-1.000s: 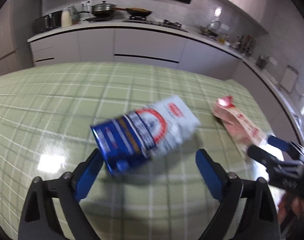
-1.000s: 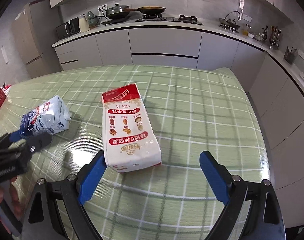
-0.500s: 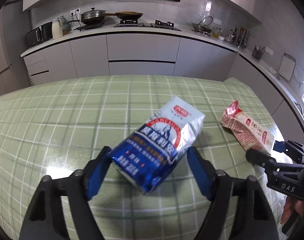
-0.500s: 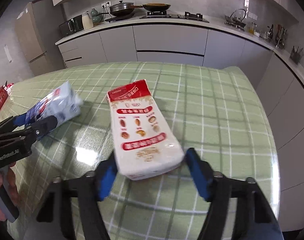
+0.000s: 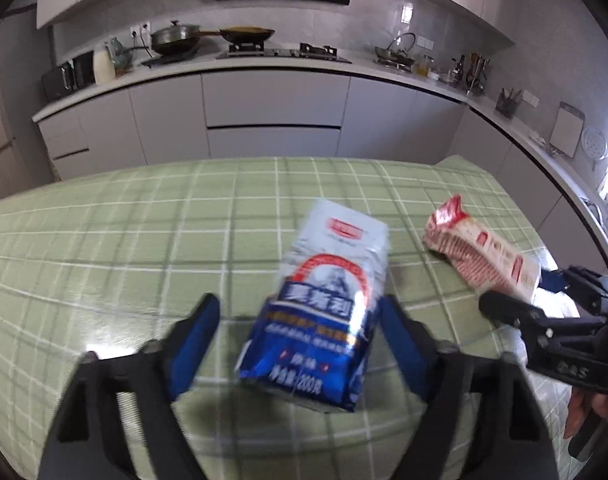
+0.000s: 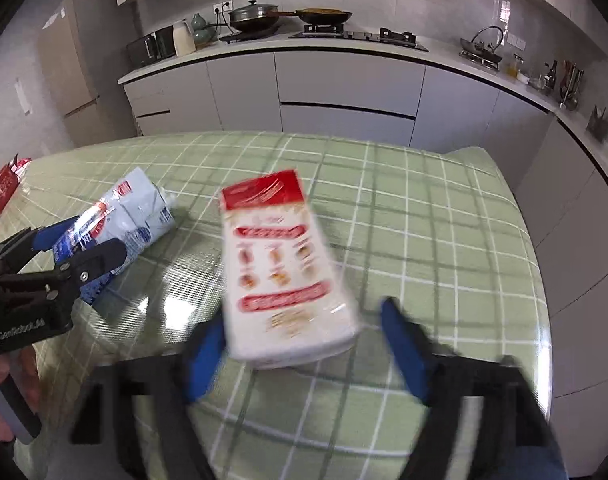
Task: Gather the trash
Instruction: 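Grasp the blue milk carton with the left tool while the right tool grasps the red-white box, then lift the carton and box and carry both tools over the black bin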
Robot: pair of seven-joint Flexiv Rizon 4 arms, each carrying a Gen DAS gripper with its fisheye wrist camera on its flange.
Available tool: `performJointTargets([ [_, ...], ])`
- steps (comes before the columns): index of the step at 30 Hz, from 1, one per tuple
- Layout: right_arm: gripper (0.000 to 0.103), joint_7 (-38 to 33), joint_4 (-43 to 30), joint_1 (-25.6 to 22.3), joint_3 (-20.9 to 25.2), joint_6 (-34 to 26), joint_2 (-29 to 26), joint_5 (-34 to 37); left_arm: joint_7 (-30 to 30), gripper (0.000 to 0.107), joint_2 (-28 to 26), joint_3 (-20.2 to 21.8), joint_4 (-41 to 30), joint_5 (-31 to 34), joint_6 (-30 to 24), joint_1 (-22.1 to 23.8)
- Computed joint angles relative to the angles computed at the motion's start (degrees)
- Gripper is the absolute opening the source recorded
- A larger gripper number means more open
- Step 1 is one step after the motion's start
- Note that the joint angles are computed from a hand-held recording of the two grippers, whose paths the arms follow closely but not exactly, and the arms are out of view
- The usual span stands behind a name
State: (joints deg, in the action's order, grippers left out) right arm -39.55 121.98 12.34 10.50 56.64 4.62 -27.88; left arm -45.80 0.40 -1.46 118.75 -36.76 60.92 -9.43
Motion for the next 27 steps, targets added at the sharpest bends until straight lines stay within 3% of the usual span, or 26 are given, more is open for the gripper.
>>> performJointTargets([
  [3, 0.058, 0.61, 0.43, -0.30, -0.06, 0.56, 0.28, -0.07, -3.83, 0.057, 0.28, 0.10, 0.16, 1.57, 0.19, 0.11],
  [6, 0.058, 0.28, 1.14, -0.07, 0.50, 1.05, 1.24, 0.08, -2.26, 0.057, 2.00, 0.51, 2.36, -0.66, 0.52, -0.41],
  [8, 0.073, 0.62, 0.90, -0.06, 0.60, 0.52, 0.80, -1.24, -2.97, 0.058, 2.30, 0.65, 2.75, 0.19, 0.56, -0.47],
  [9, 0.079, 0.98, 0.64, -0.19, 0.35, 1.02, 0.16, -1.89, -3.89, 0.064, 2.12, 0.60, 2.50, 1.30, 0.80, -0.37],
  [12, 0.079, 0.70, -0.84, -0.08, -0.41, 1.11, -1.77, -1.15, -7.99, 0.070, 1.02, 0.29, 1.06, 6.73, 1.26, 0.17],
  [14, 0.074, 0.62, -1.51, -0.04, -0.79, 1.53, -2.76, -1.50, -8.67, 0.069, 0.64, 0.21, 0.58, 7.78, 0.97, 0.25],
  [15, 0.061, 0.50, -1.66, 0.02, -0.82, 1.19, -2.76, -2.20, -6.79, 0.056, 0.74, 0.13, 0.80, 5.58, 0.70, -0.06],
  [17, 0.060, -1.25, -1.76, 0.25, -0.77, 1.86, -2.31, 0.74, -7.20, 0.055, 1.02, 0.11, 1.10, 6.28, 1.23, -0.21],
  [27, 0.059, 1.09, 3.00, 0.25, 1.63, 1.71, 4.18, -0.12, -7.47, 0.055, 7.46, 1.11, 6.23, 4.31, 3.07, -2.79],
])
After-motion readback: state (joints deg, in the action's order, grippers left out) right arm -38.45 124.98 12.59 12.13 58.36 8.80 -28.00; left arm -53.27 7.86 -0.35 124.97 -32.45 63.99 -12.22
